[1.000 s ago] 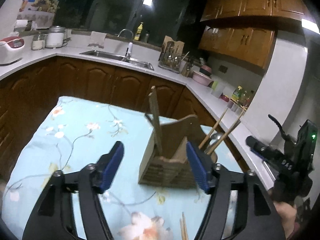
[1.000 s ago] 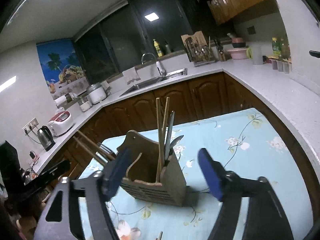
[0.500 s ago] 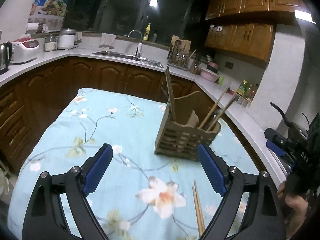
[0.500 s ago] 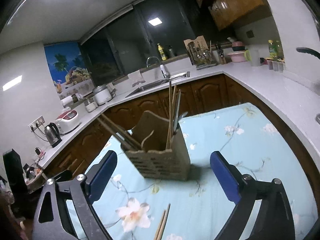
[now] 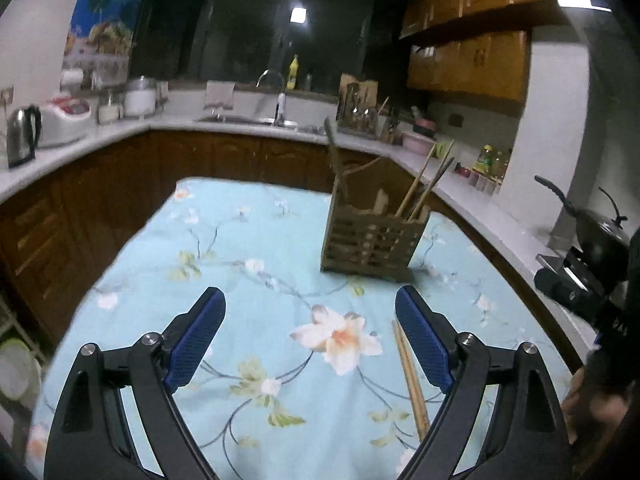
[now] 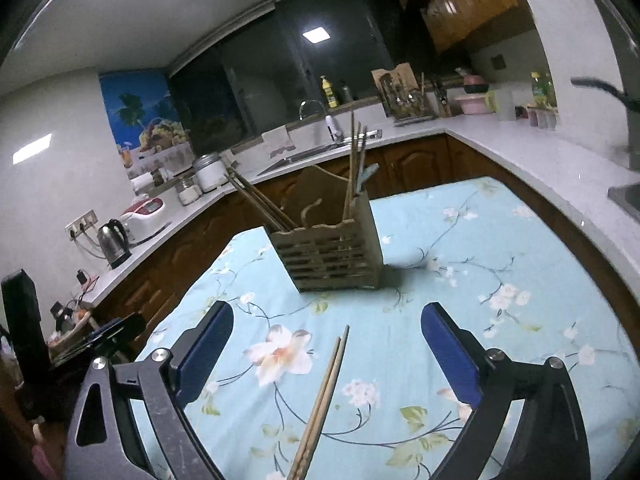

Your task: Organize utensils

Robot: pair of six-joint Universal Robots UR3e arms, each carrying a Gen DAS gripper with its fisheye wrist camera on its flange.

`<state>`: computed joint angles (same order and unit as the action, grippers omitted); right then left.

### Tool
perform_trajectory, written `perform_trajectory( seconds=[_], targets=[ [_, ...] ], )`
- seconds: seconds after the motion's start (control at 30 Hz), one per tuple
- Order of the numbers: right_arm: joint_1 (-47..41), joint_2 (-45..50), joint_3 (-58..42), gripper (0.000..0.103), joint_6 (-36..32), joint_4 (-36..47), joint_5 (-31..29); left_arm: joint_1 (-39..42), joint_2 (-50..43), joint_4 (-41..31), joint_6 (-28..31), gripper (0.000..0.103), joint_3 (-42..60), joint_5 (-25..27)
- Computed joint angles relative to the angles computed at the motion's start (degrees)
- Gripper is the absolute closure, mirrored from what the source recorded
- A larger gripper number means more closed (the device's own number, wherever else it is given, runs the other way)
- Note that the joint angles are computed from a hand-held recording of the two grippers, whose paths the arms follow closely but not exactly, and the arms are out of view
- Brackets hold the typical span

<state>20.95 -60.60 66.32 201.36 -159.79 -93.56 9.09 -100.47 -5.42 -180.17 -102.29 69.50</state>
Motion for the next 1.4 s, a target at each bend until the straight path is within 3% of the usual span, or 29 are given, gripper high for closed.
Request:
perform_trajectory(
  seconds=[0.1, 0.17, 0.3, 0.4, 0.57, 0.83, 1.13, 1.4],
  targets=[
    [0.6, -2.9, -4.0, 0.006, -2.8, 2.2, -1.1, 2.1, 3.9, 1.7, -2.0, 0.001, -0.8, -3.1],
    [1.9, -4.3, -5.2, 0.0, -4.9, 1.2, -3.2, 3.5, 6.1, 5.6, -4.0, 0.0, -2.6, -4.2],
    [6.3, -6.0, -1.4, 0.0, -10.9, -9.3, -10.8, 3.6, 7.9, 13.9, -6.1, 0.0, -8.0, -2.7],
    [8.8, -4.8, 4.3, 0.0, -10.9, -16.5, -16.2, 2.0, 8.0, 19.9, -7.3, 0.0, -13.5, 1.7],
    [10.6, -3.0, 14.4, 0.0, -5.7, -23.6, -20.9, -4.0, 3.4, 28.5, -1.4, 0.0, -18.8, 13.0],
    [10.2, -4.9, 24.6, 0.0, -4.1, -28.1, -21.7, -7.0, -2.5, 31.7, 0.2, 0.0, -21.1, 18.8],
    [9.3, -9.3, 34.5, 0.0, -0.9, -30.4, -21.8, -6.7, -2.8, 32.3, 0.1, 0.0, -23.9, 18.9],
    [10.8, -8.4, 33.1, 0.0, -1.2, -29.4, -22.5, -6.1, -0.9, 30.9, 0.7, 0.0, -26.1, 18.1]
  ],
)
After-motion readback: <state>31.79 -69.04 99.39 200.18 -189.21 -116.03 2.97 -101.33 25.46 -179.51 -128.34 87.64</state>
